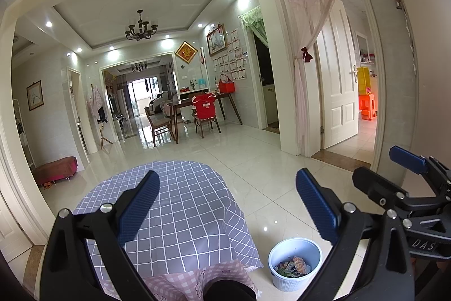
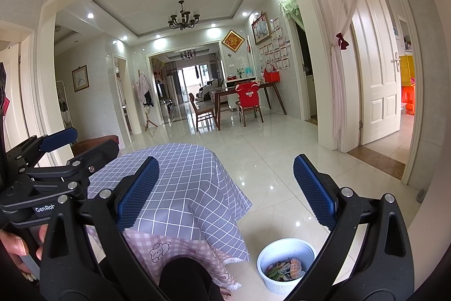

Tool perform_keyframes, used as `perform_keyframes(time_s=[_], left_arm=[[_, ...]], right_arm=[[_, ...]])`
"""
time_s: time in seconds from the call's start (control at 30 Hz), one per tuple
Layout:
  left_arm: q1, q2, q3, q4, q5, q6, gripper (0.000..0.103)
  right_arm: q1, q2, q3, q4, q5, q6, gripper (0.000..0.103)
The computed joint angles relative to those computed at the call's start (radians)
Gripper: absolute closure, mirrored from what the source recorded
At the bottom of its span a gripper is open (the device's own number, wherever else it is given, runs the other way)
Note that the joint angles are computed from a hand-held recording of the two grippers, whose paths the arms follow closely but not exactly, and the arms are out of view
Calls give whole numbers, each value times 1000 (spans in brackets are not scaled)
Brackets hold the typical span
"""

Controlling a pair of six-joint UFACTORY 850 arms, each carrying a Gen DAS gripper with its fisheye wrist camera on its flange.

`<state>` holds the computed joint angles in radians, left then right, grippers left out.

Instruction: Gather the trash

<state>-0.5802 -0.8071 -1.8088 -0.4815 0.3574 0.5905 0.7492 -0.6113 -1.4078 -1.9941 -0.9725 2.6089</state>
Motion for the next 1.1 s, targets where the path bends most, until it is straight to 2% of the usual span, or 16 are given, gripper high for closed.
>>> perform_keyframes(time_s=[1.1], left_arm=[[-1,2,10,15,3,-9,8]], right_arm=[[7,-3,1,11,-7,3,9]])
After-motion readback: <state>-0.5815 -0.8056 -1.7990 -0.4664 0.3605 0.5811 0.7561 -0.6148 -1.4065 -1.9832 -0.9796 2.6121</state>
